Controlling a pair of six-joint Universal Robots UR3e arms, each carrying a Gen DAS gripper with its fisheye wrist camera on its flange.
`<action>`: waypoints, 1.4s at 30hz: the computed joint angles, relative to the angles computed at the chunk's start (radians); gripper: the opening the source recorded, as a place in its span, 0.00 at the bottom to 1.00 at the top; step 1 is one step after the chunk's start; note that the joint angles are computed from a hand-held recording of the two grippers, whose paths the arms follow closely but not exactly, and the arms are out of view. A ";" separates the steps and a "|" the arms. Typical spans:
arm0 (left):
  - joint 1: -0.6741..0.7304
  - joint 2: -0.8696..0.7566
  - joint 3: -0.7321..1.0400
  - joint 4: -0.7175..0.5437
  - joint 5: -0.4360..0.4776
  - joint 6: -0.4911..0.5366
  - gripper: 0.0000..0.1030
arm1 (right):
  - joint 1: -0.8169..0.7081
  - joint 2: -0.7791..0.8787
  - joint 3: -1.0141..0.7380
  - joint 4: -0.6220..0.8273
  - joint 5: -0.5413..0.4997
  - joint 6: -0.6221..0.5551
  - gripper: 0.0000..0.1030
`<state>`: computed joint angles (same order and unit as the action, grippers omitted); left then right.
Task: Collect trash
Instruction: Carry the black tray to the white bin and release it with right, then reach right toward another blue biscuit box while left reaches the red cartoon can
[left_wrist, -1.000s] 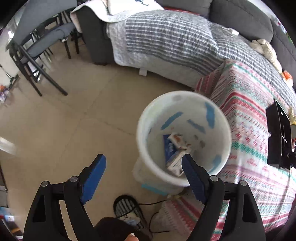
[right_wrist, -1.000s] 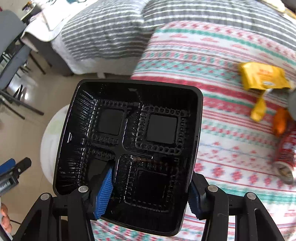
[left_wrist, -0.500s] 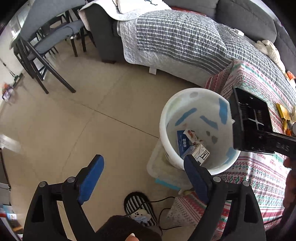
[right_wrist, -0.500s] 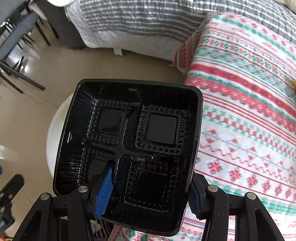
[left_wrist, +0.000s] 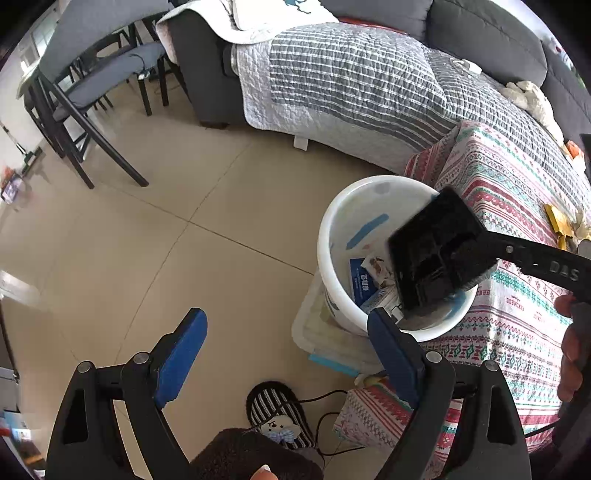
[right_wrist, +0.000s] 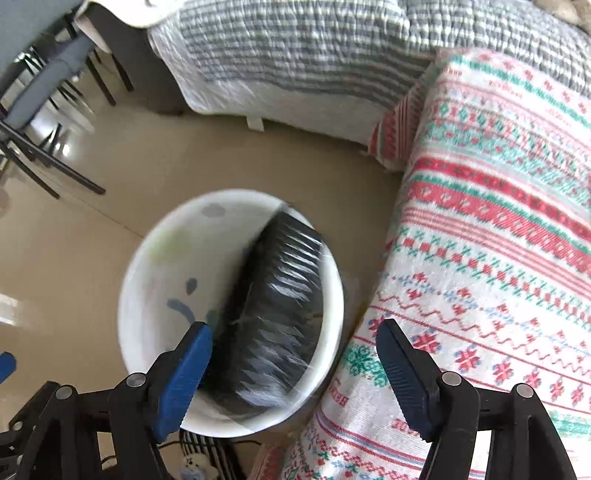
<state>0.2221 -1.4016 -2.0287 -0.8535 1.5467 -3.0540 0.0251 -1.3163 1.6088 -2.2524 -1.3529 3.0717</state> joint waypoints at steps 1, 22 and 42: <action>-0.003 0.002 0.001 -0.002 -0.001 -0.001 0.88 | -0.006 -0.021 0.014 0.002 -0.001 -0.009 0.76; -0.363 -0.196 0.284 -0.092 0.043 -0.167 0.88 | -0.760 -0.659 0.368 0.241 0.101 -0.491 0.84; -0.755 -0.722 0.977 -0.245 0.085 -0.283 0.88 | -1.224 -0.303 0.101 0.522 0.155 -0.691 0.23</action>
